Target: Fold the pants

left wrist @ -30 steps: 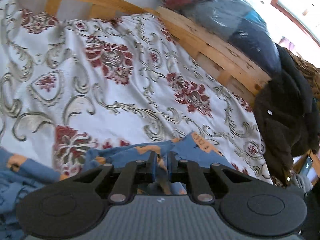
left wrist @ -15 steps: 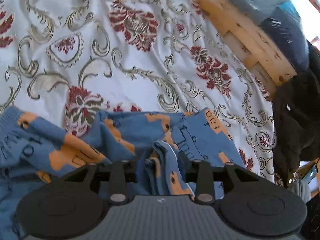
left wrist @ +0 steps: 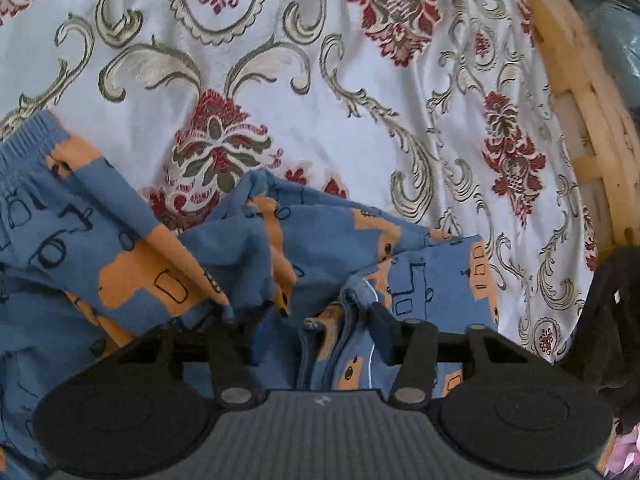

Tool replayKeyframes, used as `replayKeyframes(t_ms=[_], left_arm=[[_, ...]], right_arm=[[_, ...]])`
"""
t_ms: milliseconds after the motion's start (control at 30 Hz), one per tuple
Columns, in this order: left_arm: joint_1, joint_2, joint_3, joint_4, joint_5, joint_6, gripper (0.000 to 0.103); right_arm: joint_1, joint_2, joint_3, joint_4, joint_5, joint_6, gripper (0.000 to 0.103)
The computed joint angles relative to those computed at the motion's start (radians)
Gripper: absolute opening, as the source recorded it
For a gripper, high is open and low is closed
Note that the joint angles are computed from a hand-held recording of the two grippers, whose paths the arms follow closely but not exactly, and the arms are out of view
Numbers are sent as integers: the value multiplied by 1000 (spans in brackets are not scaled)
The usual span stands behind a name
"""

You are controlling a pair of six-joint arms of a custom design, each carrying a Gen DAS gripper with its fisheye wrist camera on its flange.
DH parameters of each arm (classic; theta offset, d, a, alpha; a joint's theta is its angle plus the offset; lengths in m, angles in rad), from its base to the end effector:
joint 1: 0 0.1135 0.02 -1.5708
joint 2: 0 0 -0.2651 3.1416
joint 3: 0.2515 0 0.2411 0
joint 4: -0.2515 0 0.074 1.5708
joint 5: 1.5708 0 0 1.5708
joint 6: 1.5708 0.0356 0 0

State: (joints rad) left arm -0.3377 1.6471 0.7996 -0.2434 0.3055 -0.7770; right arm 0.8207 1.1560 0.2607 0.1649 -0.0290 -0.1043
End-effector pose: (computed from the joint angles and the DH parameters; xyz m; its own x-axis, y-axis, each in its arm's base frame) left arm 0.2697 -0.1060 0.1467 -0.9102 -0.3891 -0.1421 -0.2681 0.8149 -0.5139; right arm 0.1272 0.1380 0.1383 -0.3747 -0.5548 -0.7429 -0.7893 0.6112 -0.0583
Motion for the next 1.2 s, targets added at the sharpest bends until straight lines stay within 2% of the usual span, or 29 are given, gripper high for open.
replayKeyframes(t_ms=[33, 100, 133, 200, 267, 400, 500, 533, 600, 700, 800, 867, 933, 1067, 1200], left_arm=[[4, 8, 2, 5, 11, -7, 40], [15, 8, -10, 23, 31, -15, 37], [17, 8, -12, 27, 37, -22, 37], [28, -6, -21, 28, 55, -20, 37], [33, -17, -25, 27, 75, -14, 38], [29, -6, -4, -3, 75, 0, 40], [23, 15, 7, -14, 67, 4, 40], [22, 18, 9, -14, 65, 4, 40], [21, 22, 12, -11, 63, 14, 41], [10, 26, 20, -18, 52, 27, 42], [10, 25, 19, -20, 55, 45, 42], [20, 19, 10, -13, 70, 48, 42], [35, 18, -1, -1, 94, 56, 46], [38, 18, -10, 13, 98, 45, 47], [1, 19, 6, -14, 32, 60, 35]], right_arm=[[-2, -8, -4, 1, -2, -4, 18], [-1, -20, -8, -4, -2, -14, 18], [-5, -30, -9, -11, -7, -20, 18], [-14, -47, -8, -27, -24, -27, 27], [-29, -63, -8, -42, -51, -25, 30], [-52, -104, -19, -44, -69, -22, 30], [-45, -55, 2, -27, -66, 2, 29], [-42, -23, 11, -15, -73, 14, 28], [-32, 37, 29, 10, -70, 49, 15], [-30, 48, 29, 29, -59, 59, 3], [-44, -72, 7, -31, -82, 19, 3], [-16, -159, -5, -90, -57, -44, 3], [4, -147, -2, -114, -49, -67, 3], [-10, -59, 0, -81, -69, -39, 8], [-28, -59, 3, -80, -106, -20, 18]])
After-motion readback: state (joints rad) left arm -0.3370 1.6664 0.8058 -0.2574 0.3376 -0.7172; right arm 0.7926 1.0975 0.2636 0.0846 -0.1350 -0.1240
